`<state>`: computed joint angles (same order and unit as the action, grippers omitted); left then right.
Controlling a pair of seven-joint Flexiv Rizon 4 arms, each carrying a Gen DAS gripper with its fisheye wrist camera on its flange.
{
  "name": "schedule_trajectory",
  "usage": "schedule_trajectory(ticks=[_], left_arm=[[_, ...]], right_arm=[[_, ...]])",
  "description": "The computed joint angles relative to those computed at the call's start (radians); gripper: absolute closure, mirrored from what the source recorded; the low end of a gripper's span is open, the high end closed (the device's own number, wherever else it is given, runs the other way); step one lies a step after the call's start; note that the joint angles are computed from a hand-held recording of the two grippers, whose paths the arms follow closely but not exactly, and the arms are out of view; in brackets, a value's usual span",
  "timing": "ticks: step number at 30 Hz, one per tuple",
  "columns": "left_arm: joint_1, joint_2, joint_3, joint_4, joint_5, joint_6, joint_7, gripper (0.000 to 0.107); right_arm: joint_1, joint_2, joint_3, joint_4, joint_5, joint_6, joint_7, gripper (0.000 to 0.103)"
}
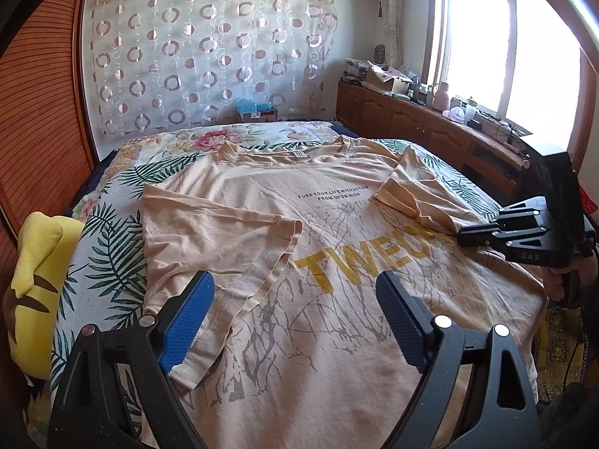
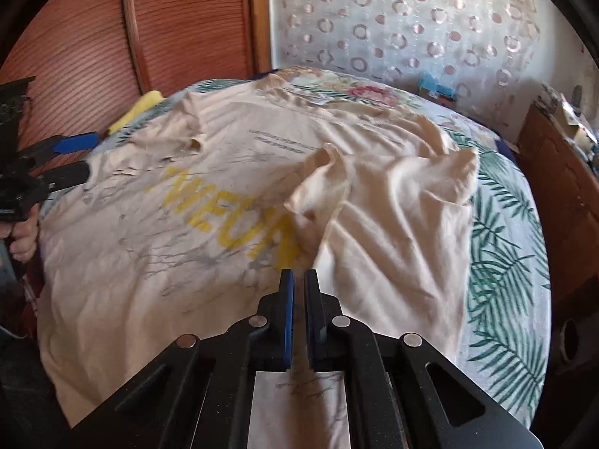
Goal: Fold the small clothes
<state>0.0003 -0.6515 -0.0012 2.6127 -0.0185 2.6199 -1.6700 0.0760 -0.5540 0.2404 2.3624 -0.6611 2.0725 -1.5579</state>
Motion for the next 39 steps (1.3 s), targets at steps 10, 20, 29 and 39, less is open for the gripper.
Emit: schedule_trajectory(ticks=[10,20,29,39], left_arm=[[0.000,-0.002,0.001,0.000,0.001,0.002,-0.002,0.018],[0.003,-0.012,0.002,0.000,0.001,-0.004,-0.001,0.018],[0.014,-0.015,0.006,0.012,0.006,0.009,-0.013,0.018],[0.029,-0.007,0.010,0.008,0.009,0.001,-0.010,0.018]], right_arm=[[0.074,0.022,-0.049,-0.012,0.106,0.020,-0.023,0.080],[-0.012,-0.096,0.087,-0.228,0.015,-0.168,0.140,0.079],[-0.056,-0.141,0.207,-0.287,0.076,-0.273,0.117,0.079],[-0.228,-0.152,0.390,-0.226,0.024,-0.257,-0.011,0.079]])
